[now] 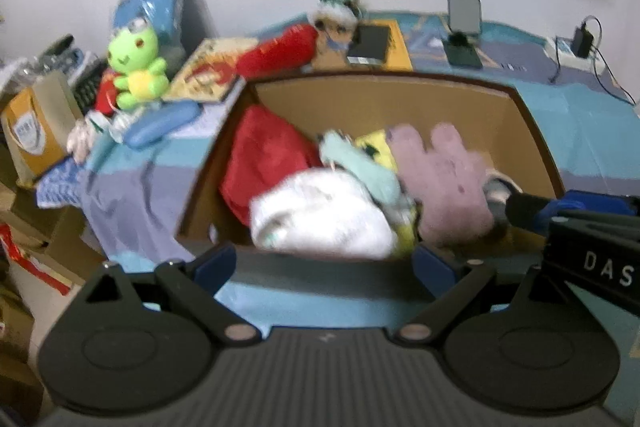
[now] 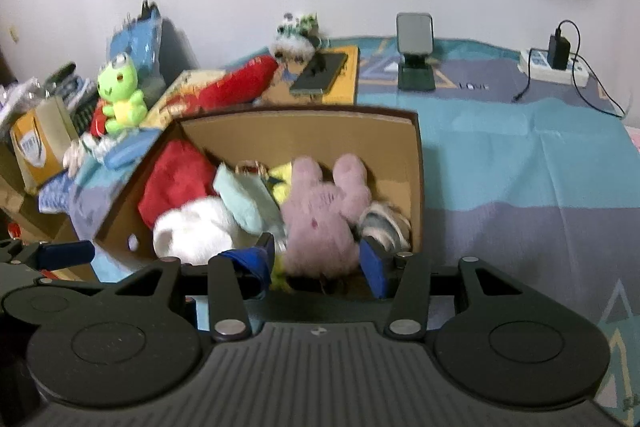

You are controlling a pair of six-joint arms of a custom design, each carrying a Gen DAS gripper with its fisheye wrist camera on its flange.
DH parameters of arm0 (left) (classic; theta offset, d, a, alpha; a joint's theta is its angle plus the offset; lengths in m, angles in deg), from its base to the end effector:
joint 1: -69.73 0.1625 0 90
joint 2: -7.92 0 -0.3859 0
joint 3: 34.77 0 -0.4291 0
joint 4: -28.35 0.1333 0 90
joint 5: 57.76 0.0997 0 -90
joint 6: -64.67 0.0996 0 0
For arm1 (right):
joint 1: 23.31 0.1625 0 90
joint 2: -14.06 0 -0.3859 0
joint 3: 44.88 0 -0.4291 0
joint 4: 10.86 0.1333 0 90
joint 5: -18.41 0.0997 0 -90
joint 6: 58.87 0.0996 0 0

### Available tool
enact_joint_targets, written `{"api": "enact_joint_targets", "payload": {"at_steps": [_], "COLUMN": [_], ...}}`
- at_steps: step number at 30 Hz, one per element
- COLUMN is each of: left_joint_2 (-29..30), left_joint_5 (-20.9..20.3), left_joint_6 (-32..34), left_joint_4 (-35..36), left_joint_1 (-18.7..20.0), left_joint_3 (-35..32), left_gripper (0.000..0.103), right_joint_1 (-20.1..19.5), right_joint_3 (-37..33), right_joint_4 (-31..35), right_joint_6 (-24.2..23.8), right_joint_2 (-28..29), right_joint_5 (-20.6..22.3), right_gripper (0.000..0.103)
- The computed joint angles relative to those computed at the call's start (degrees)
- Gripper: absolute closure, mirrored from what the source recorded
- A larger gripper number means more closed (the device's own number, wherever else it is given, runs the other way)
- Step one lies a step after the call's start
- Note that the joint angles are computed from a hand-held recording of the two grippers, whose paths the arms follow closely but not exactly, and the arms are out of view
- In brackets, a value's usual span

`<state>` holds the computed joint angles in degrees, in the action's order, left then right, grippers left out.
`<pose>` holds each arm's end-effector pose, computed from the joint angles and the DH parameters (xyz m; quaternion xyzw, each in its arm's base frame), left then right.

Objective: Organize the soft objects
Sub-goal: 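Press the pink bunny plush down into the box with the right tool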

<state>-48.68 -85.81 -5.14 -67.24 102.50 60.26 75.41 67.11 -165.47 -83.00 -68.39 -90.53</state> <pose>-0.3906 -0.5145 0.1245 0.0545 0.8334 -0.3338 0.4371 0.1847 -0.5380 0.3137 0.2184 -0.9162 0.2735 0.1953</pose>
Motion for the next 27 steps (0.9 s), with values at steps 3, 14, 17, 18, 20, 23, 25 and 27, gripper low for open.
{"api": "enact_joint_targets", "payload": {"at_steps": [3,14,17,18,20,23,25,27], "left_joint_2": [-0.1,0.0,1.1,1.4,2.2,3.0,3.2,3.3], "left_joint_5": [2.4,4.8,3.7,3.3,2.6,1.2,-0.5,-1.9], "left_joint_6": [-0.2,19.6,26.1,28.1,30.7,33.3,34.5,35.1], "left_joint_4": [1.1,-19.1,-25.1,-27.0,-28.7,-30.2,-31.2,-32.1], "left_joint_1": [0.6,6.2,7.9,8.3,9.3,10.5,11.4,12.0], "left_joint_3": [-0.7,1.4,1.4,1.4,1.0,0.4,0.1,-0.2], "left_gripper": [0.009,0.009,0.009,0.009,0.009,0.009,0.009,0.009], "right_joint_1": [0.0,0.2,0.4,0.3,0.2,0.0,0.2,0.2], "right_joint_3": [0.2,-1.8,-2.6,-3.0,-3.7,-4.5,-5.0,-5.6], "right_joint_4": [-4.2,-17.4,-21.2,-21.9,-22.4,-22.1,-22.4,-21.7], "right_joint_6": [-0.3,-1.8,-2.3,-2.1,-1.4,-1.3,-1.7,-1.7], "right_joint_2": [1.4,11.5,14.3,15.1,16.1,17.2,18.1,18.8], "right_joint_5": [1.0,-2.2,-4.2,-4.6,-5.1,-5.9,-7.0,-7.2], "right_gripper": [0.071,0.071,0.071,0.071,0.071,0.071,0.071,0.071]}}
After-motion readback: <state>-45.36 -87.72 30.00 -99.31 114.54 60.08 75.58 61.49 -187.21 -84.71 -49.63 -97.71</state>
